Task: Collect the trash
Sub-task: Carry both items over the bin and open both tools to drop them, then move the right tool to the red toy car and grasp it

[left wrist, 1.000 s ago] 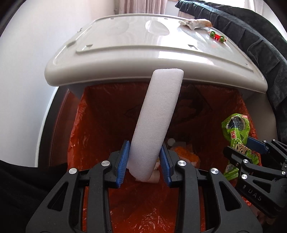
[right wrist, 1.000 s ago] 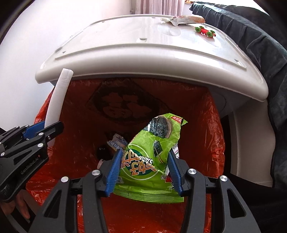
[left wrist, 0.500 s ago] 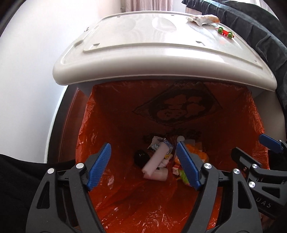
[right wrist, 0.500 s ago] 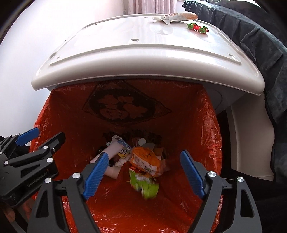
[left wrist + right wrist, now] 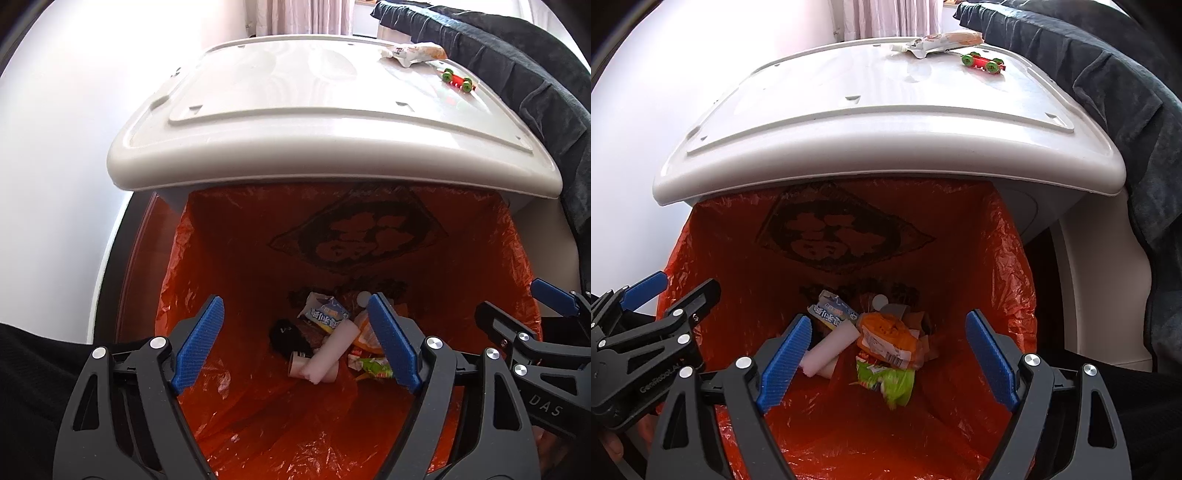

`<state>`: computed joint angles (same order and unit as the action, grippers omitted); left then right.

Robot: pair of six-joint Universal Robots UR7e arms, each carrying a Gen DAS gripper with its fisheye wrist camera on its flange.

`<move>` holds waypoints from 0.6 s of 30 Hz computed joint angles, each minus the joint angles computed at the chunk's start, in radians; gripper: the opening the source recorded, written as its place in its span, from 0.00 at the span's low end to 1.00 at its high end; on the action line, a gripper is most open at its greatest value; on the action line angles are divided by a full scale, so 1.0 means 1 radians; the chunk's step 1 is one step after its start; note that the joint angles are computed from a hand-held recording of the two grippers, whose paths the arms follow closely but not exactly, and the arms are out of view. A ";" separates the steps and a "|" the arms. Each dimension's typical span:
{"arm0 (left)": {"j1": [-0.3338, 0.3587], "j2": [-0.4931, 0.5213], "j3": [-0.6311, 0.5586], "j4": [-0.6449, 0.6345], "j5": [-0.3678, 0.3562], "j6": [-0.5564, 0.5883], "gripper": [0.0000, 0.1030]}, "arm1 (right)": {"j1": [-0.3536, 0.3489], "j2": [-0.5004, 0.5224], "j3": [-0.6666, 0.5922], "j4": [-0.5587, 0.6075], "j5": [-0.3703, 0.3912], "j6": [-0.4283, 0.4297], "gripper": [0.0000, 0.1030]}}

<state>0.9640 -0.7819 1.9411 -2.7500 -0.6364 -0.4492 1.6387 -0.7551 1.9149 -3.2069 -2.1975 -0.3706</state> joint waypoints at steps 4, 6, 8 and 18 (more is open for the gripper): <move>-0.009 -0.006 0.008 -0.154 -0.031 0.086 0.76 | 0.007 -0.017 -0.011 -0.031 0.018 -0.007 0.82; -0.017 -0.005 0.003 -0.255 -0.041 0.156 0.76 | 0.017 -0.021 -0.030 -0.062 0.017 -0.033 0.82; -0.028 0.005 -0.017 -0.319 -0.030 0.218 0.76 | 0.025 -0.020 -0.053 -0.093 0.012 -0.057 0.83; -0.048 0.121 -0.207 -0.517 -0.060 0.520 0.82 | 0.015 0.087 -0.406 -0.020 0.022 -0.236 0.85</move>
<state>0.9160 -0.6604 1.7344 -3.2669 -0.6965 0.0705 1.6540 -0.6685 1.5084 -3.2270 -2.1751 -0.6061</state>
